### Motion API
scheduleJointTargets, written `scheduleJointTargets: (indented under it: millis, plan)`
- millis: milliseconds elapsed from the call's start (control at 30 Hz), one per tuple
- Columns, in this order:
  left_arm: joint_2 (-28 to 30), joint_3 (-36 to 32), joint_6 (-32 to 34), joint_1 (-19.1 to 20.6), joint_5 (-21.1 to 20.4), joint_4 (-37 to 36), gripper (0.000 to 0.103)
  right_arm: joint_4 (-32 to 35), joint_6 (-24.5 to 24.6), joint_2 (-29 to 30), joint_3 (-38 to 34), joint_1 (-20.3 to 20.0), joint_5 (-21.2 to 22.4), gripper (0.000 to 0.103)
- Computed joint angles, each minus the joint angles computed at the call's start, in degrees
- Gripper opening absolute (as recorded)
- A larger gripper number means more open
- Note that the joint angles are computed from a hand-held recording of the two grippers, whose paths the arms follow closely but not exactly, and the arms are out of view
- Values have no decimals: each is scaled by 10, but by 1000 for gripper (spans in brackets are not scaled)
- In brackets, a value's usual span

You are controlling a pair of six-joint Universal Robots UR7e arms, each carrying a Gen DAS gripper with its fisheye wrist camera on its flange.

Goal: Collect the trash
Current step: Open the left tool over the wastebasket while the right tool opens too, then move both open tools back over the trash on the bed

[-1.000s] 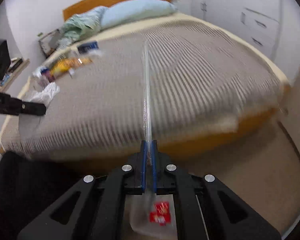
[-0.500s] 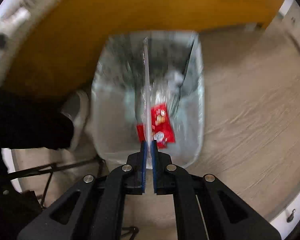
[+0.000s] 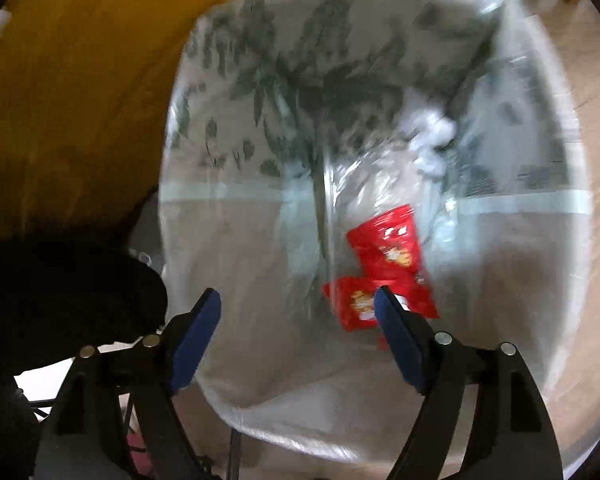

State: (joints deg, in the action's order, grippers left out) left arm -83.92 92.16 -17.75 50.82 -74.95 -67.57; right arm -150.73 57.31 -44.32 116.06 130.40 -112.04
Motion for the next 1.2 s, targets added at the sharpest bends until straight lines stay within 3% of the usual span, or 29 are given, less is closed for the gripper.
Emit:
scheduleJointTargets:
  millis: [167,267,300,333,400,567,800,933,1067,1200]
  plan:
    - [16,44,19,-7,1,-33,7,43,68,-79,32,48,-59,76]
    - [46,57,13,6,-24,-58,8,97,103,-120,37,75,-90,76]
    - [57,62,0,10,-21,-79,18,111,111,-128,37,80,-98,76]
    - [62,68,-12,9,-8,-99,49,126,120,-137,36,87,-105,76]
    - [67,75,-30,4,22,-123,78,147,133,-148,34,95,-113,76]
    - [70,49,-9,-5,37,-69,78,178,143,-130,23,87,-92,76]
    - [33,-6,10,-26,67,19,78,199,96,-91,-30,91,-88,76]
    - [20,-50,6,-41,68,61,78,262,93,-74,-75,97,-89,76]
    - [-4,-91,42,-60,55,58,78,346,97,-61,-125,109,-94,76]
    - [-25,-132,59,-68,71,36,78,422,100,-43,-197,124,-119,76]
